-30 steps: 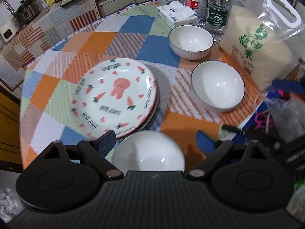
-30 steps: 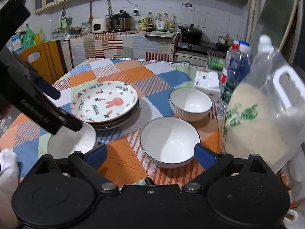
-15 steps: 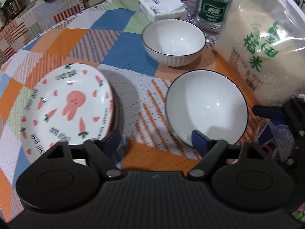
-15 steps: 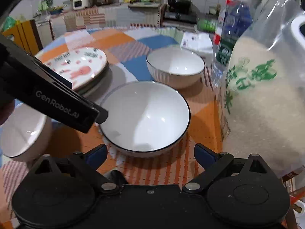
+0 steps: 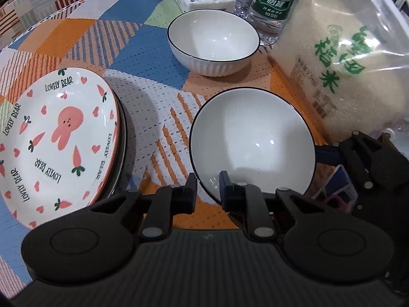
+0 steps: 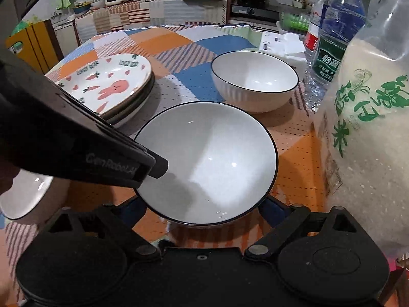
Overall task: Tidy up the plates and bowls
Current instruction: 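Close the left tool on the white bowl rim and lift it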
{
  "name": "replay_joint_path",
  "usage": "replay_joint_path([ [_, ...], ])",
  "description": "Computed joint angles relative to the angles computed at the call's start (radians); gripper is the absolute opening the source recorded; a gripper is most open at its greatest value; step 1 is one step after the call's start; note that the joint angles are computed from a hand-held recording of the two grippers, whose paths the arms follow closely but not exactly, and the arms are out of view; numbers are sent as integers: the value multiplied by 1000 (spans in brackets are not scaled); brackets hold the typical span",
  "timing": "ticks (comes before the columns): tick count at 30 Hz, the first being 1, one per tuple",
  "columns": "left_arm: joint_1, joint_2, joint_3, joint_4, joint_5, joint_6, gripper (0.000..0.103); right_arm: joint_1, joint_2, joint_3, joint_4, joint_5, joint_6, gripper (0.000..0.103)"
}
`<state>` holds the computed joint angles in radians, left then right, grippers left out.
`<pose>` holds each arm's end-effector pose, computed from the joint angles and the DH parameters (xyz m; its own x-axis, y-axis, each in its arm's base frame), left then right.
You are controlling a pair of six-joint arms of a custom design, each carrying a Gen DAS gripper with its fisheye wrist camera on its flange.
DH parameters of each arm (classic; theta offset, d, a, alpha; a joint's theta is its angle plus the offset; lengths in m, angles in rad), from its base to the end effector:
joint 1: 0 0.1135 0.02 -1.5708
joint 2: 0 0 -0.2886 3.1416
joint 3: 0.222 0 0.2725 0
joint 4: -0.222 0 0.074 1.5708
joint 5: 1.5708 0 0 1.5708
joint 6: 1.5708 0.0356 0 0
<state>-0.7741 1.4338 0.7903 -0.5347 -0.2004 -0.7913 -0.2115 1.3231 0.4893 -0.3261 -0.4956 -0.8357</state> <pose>0.1987 -0.1843 0.1873 -0.9129 -0.0823 -0.3997 -0.0266 0.9894 -0.1428 0.2132 -0.0285 0.1402 -0.6004 -0.5385 -0.5913 -0.6656 0.7463 -0.0039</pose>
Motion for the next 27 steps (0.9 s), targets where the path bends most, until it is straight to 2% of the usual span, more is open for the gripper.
replay_joint_path([
  [4,-14,-45,25,-92,4,-54,16,-11,-83,-7,-75,-15,-11,96],
  [8,-80,-84,68,-209,-50,-77,16,2,-215,-18,-160,-4,-3,96],
  [14,-162,-175,115,-388,-91,-171,16,12,-385,15,-376,-3,-19,96],
  [19,-242,-281,141,-513,-127,-231,16,-25,-515,51,-541,-53,-87,95],
  [27,-374,-408,177,-707,-181,-329,16,47,-678,112,-728,-49,-72,95],
])
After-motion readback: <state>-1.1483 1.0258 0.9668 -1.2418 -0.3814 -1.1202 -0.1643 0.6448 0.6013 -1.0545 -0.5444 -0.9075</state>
